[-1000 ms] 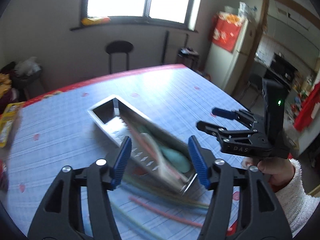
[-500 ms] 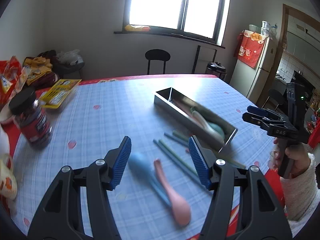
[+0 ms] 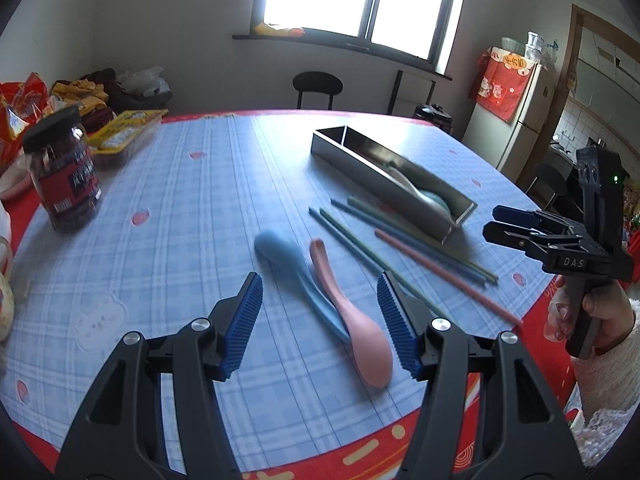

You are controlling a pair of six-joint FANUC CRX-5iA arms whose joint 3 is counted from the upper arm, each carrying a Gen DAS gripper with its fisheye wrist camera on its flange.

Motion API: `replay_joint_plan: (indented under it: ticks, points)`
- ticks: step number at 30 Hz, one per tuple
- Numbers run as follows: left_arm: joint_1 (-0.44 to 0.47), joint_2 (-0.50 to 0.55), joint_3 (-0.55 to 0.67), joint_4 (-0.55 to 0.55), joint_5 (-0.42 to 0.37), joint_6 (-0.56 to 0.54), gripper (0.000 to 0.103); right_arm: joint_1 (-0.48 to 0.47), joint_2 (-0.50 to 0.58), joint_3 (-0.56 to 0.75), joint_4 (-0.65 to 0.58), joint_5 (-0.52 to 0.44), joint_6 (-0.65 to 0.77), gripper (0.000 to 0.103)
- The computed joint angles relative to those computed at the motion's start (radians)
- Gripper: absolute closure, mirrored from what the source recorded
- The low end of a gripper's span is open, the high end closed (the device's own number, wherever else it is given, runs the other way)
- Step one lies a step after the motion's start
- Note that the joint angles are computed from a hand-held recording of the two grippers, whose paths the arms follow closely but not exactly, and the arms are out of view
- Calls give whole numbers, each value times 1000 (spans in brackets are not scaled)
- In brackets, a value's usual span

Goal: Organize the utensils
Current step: 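Move the left tool toward the blue spoon while the right tool approaches the pink chopstick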

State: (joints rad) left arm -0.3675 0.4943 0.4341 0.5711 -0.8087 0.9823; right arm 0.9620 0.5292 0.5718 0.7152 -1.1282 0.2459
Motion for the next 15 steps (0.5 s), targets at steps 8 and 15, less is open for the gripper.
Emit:
replay_joint_plan:
  ticks: [8, 15]
  points:
    - [1, 4, -17, -9, -1, 16, 42, 15, 48, 72, -69, -55, 100, 50]
    - [2, 6, -20, -12, -2, 22, 43, 25, 90, 147, -172, -148, 202, 81]
